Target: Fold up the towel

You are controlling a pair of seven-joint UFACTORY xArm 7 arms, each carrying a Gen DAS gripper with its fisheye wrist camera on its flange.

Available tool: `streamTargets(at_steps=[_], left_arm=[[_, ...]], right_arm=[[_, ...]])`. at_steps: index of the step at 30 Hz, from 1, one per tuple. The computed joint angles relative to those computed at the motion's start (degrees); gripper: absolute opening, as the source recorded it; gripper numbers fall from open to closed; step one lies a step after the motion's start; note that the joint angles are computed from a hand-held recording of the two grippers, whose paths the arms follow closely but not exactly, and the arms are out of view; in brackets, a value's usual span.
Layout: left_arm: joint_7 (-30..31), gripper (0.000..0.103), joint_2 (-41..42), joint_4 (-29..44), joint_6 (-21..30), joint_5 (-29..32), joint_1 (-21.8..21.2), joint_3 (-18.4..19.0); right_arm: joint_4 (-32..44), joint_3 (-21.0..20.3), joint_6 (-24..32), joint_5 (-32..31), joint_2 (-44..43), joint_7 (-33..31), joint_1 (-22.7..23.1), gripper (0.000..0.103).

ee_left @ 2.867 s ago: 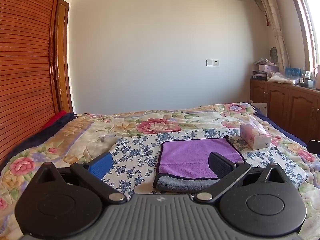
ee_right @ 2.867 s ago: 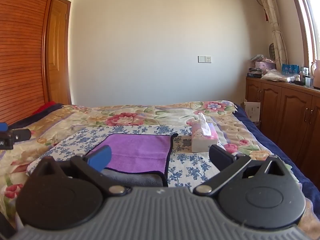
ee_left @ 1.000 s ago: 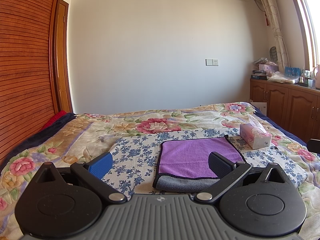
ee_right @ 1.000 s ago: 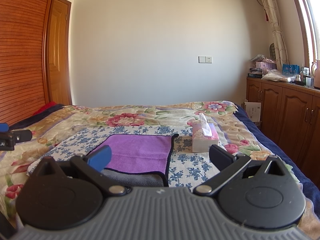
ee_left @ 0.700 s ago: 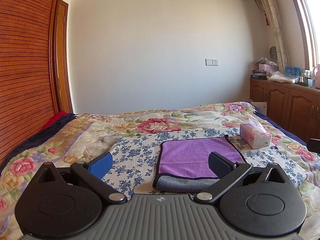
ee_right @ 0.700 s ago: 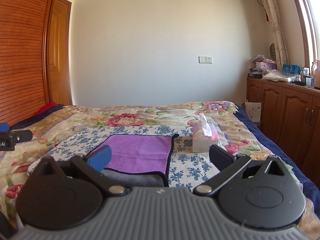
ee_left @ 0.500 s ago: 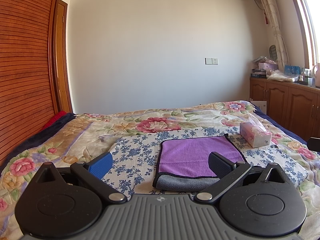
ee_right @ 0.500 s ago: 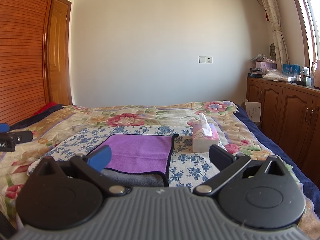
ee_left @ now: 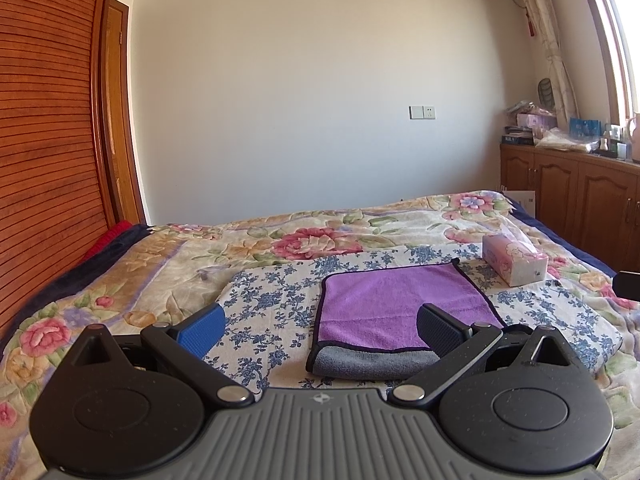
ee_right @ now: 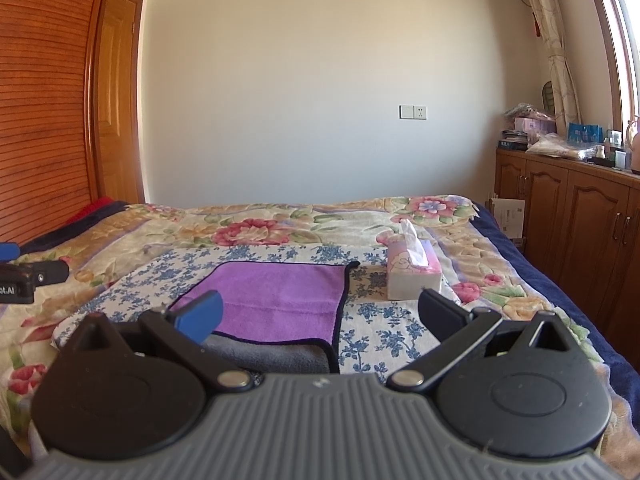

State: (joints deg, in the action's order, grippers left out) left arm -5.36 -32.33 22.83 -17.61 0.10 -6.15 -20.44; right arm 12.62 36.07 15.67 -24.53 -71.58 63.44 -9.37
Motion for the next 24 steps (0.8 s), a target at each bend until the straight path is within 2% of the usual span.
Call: streamTargets(at_steps=[10, 20, 24], left_arm=[[1.09, 0.103, 2.40, 2.34, 2.08, 0.94, 0.65, -1.18], [2.24, 0.103, 6.82, 5.79, 3.88, 3.05, -3.07, 2.86], [3.24, 0.103, 8.48, 7.19, 3.99, 3.40, -2.64, 2.45]], right_arm=[[0.23, -0.40, -2.68, -0.02, 3.07, -0.56, -1.85, 0.103], [0.59, -0.99, -6.21, 0.93, 6.67, -2.62, -3.95, 0.103], [0.57, -1.06, -7.96, 1.46, 7.88, -3.54, -5.22, 0.103]])
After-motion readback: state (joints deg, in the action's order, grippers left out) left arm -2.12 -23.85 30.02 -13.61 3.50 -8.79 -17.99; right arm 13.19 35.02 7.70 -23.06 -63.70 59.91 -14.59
